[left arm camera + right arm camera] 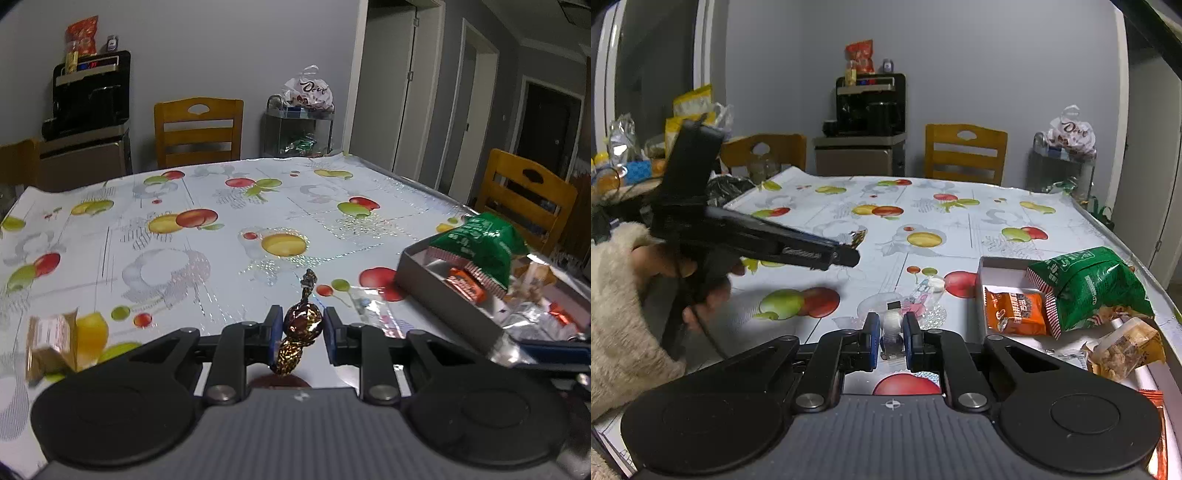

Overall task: Organize snacks
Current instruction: 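Lift the gold chocolates with the left tool while the right tool lifts the white candy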

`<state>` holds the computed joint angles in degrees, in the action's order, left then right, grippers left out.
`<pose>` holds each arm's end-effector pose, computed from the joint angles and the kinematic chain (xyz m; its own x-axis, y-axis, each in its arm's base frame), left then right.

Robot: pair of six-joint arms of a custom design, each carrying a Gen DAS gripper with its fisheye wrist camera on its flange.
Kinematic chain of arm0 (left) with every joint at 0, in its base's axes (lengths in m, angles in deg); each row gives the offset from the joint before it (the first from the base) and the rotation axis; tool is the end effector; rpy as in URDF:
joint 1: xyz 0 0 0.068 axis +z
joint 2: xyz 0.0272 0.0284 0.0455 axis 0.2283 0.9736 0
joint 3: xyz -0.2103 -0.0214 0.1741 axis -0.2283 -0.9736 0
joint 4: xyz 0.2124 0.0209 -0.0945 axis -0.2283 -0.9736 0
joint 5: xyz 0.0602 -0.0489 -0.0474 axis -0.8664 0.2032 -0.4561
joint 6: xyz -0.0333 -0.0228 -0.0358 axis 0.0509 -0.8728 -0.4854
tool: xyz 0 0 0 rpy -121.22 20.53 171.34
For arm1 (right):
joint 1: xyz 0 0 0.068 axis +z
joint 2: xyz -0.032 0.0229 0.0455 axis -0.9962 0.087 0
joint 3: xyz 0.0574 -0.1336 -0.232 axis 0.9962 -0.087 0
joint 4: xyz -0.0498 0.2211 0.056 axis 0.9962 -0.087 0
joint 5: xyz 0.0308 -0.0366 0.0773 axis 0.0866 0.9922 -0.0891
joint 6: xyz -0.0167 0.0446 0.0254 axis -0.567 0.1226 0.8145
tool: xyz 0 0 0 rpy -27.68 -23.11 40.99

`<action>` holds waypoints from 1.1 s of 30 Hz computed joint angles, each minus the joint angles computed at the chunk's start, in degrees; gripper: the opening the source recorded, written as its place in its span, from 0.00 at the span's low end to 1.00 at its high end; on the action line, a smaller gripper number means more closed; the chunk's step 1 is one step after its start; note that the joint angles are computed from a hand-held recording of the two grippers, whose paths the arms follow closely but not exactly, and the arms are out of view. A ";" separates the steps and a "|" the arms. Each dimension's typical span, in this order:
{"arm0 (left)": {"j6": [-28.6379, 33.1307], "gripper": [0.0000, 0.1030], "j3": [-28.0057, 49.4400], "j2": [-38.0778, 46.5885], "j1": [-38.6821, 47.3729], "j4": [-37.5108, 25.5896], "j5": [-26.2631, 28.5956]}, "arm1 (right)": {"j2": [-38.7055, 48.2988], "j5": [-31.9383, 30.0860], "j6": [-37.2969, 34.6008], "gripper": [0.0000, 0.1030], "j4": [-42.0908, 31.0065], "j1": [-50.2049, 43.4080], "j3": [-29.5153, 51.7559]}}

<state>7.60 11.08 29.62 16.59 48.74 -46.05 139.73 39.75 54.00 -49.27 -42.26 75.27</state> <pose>0.1855 0.0043 0.1509 -0.5390 -0.0354 -0.8415 0.0988 0.9896 -0.1049 0.1542 0.1387 0.1498 -0.3821 -0.2918 -0.8768 -0.6082 0.7938 0.0009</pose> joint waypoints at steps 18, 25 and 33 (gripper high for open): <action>-5.83 0.21 4.59 -10.09 -20.42 -10.77 -12.75 | -7.24 -12.12 -1.82 0.15 0.52 -16.19 -2.28; -6.75 0.21 7.70 -6.79 -27.69 -10.69 -16.81 | -9.10 -17.44 -2.49 0.15 0.72 -24.78 -3.25; -7.40 0.21 10.55 -1.62 -32.27 -8.99 -17.98 | -6.88 -21.68 -2.51 0.15 0.23 -32.01 -2.70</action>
